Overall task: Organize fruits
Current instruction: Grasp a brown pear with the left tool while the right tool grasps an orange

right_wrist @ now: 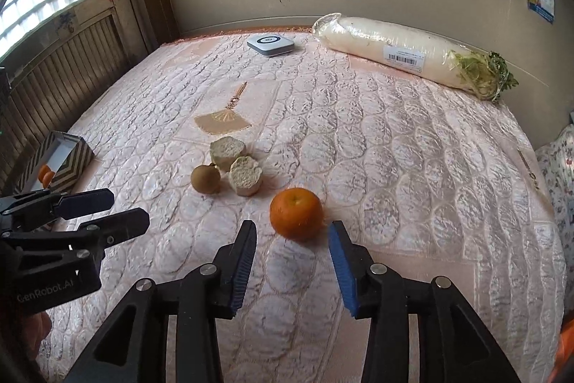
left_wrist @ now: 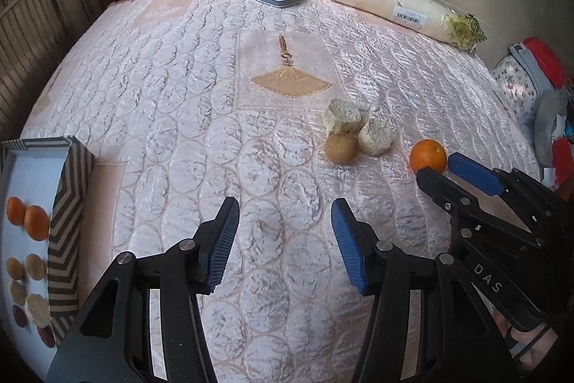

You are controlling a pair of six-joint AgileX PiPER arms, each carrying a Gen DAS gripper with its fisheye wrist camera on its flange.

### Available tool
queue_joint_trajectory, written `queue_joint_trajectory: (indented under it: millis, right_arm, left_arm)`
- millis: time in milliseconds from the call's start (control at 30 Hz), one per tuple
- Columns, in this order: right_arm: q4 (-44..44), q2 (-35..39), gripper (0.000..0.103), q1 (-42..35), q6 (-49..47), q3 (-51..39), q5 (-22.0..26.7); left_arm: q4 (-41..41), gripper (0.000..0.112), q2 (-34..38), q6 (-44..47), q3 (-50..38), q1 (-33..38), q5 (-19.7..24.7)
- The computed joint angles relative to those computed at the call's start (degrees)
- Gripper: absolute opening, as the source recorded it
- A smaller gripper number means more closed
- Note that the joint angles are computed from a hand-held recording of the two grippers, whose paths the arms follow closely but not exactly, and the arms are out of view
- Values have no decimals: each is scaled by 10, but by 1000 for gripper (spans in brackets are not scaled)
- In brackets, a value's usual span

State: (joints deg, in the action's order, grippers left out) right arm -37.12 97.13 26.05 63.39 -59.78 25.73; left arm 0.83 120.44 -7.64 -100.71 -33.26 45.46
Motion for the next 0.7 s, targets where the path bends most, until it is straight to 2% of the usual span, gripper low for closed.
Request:
queue_joint_trajectory:
  millis: [100,133,167,233,367,533,567,667,700]
  right_arm:
    - [21,32,40,-19,-35,-22,-16]
    - [8,40,32,-20,-20,-26,-13]
    - [4,41,31,-26,-9,-21,-23]
    - [-16,28,31,-32,23,-3,-39]
    - [-35,2,31,-39,43,17,-31]
    - [-27,-7,31,-43,36,22,-34]
    - [-28,-7,31,-41,36,21,-34]
    - [-28,-7,31,-37,39,20,-32]
    - [-29,-7,31,-35,42,21,-30]
  left_arm:
    - [-13,54,36,9,-54,1,25]
    - [-9,54,47,5,-69,-1,31]
    - [-4,54,57,0,-85,-3,36]
    - [0,54,76,2,-114,-6,45]
    - [-28,53,115,21,-174,-7,72]
    - [-26,53,132,39,-195,-14,60]
    - [-29,50,132,41,-193,-13,52]
    - [-27,22,129,42,-184,-11,35]
    - [-35,23,126,49,-177,-8,28]
